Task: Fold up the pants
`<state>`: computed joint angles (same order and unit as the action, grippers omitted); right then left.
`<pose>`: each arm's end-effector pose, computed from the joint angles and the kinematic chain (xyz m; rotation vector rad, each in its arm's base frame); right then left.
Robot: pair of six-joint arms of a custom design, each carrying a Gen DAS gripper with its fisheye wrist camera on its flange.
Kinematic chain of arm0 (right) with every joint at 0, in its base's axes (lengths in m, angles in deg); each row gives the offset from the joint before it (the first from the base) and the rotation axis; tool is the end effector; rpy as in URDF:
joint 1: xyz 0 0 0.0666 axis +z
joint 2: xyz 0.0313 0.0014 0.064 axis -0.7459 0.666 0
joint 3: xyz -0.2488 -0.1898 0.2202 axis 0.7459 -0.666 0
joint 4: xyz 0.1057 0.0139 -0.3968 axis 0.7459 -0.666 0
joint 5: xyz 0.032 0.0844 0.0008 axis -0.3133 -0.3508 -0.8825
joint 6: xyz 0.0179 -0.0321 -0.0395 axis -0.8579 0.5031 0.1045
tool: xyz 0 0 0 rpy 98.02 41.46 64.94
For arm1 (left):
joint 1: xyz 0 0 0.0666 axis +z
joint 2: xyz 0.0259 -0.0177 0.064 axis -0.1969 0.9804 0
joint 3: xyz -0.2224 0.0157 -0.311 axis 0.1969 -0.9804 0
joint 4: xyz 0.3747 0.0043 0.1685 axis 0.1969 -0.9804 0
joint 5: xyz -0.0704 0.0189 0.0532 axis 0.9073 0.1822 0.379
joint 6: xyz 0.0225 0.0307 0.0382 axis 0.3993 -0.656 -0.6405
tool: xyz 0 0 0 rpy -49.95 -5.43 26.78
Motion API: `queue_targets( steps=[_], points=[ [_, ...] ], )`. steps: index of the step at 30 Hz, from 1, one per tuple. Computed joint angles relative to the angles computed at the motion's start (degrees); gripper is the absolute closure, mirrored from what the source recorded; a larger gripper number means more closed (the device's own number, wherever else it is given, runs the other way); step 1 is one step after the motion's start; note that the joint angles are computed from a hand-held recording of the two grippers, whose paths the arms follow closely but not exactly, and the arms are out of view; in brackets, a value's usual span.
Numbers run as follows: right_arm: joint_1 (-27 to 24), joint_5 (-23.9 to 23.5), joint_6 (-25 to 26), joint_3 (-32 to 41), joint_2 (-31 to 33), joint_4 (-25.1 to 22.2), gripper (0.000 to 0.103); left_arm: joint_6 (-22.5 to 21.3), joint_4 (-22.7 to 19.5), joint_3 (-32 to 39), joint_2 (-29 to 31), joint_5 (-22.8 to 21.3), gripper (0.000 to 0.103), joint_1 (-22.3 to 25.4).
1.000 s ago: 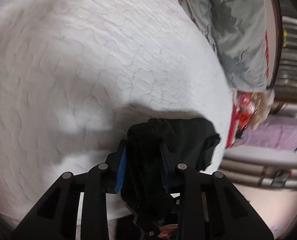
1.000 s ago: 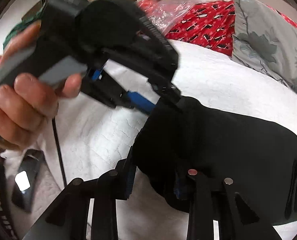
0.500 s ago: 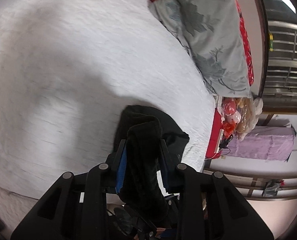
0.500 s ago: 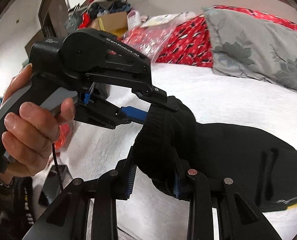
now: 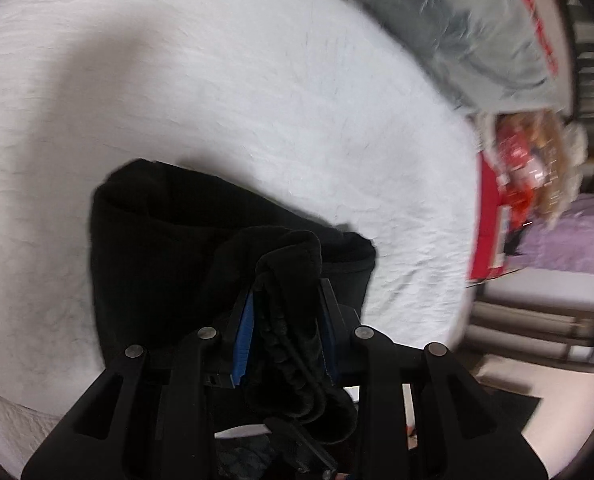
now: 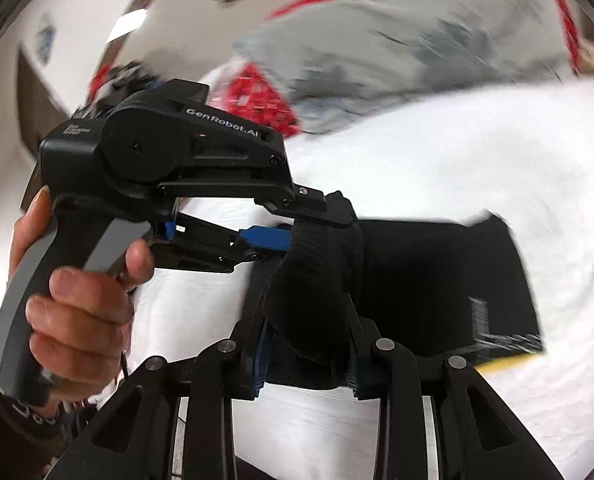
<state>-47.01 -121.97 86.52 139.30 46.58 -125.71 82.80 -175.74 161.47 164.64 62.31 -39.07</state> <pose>0.4104 0.0335 0.5177 -0.5104 2.3829 0.9433 0.4967 -0.2726 0.5359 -0.7462 2.8604 -0.7253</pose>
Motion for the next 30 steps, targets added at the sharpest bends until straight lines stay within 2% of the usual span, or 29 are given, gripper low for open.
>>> queue_targets(
  steps=[1, 4, 8, 11, 13, 14, 15, 16, 17, 20, 22, 24, 27, 30],
  points=[
    [-0.83, -0.01, 0.52, 0.15, 0.84, -1.03, 0.068, -0.16, -1.90, 2.13, 1.80, -1.59, 0.075, -0.60],
    [-3.21, -0.04, 2.72, 0.72, 3.42, -4.75, 0.063, 0.74, -2.04, 2.59, 1.91, -3.05, 0.072, -1.13],
    [-5.38, -2.26, 5.30, 1.78, 5.55, -9.40, 0.057, 3.96, 1.67, -2.03, -2.96, -1.27, 0.071, -0.71],
    [-6.96, -3.76, 9.46, 4.40, 7.24, -14.16, 0.057, 4.78, 5.73, -6.19, -8.59, -4.15, 0.070, -0.77],
    [-8.70, -5.69, 12.27, 6.15, 7.83, -17.16, 0.054, 5.88, 8.19, -10.23, -13.44, -9.27, 0.055, -0.68],
    [-9.51, -6.67, 12.25, 7.30, 8.25, -17.29, 0.051, 6.37, 8.42, -12.11, -15.44, -12.33, 0.039, -0.89],
    [-9.96, -7.35, 11.54, 7.91, 8.46, -16.63, 0.045, 6.47, 8.63, -13.96, -16.96, -14.04, 0.033, -0.75],
    [-10.34, -7.72, 10.06, 8.84, 8.79, -15.37, 0.038, 7.08, 9.13, -16.22, -18.48, -14.43, 0.033, -0.44],
    [-10.23, -7.50, 8.85, 9.75, 9.31, -14.43, 0.037, 8.38, 10.58, -18.96, -19.95, -13.45, 0.033, 0.07],
    [-8.17, -6.92, 7.85, 14.04, 12.48, -15.32, 0.035, 13.25, 16.29, -26.22, -22.78, -9.01, 0.033, 0.92],
    [-5.78, -3.67, 6.45, 15.78, 13.89, -13.32, 0.035, 13.97, 18.35, -28.37, -23.12, -7.86, 0.033, 0.89],
    [-4.39, -0.91, 5.31, 16.07, 14.09, -10.99, 0.035, 13.51, 18.80, -28.60, -22.90, -8.70, 0.033, 0.58],
    [-2.83, 0.87, 5.37, 16.96, 15.52, -11.65, 0.035, 12.03, 18.89, -27.00, -20.79, -9.73, 0.033, 0.42],
    [-1.38, 3.71, 6.14, 16.70, 16.26, -11.99, 0.033, 12.40, 19.10, -26.30, -19.34, -9.53, 0.034, 0.68]
  ],
)
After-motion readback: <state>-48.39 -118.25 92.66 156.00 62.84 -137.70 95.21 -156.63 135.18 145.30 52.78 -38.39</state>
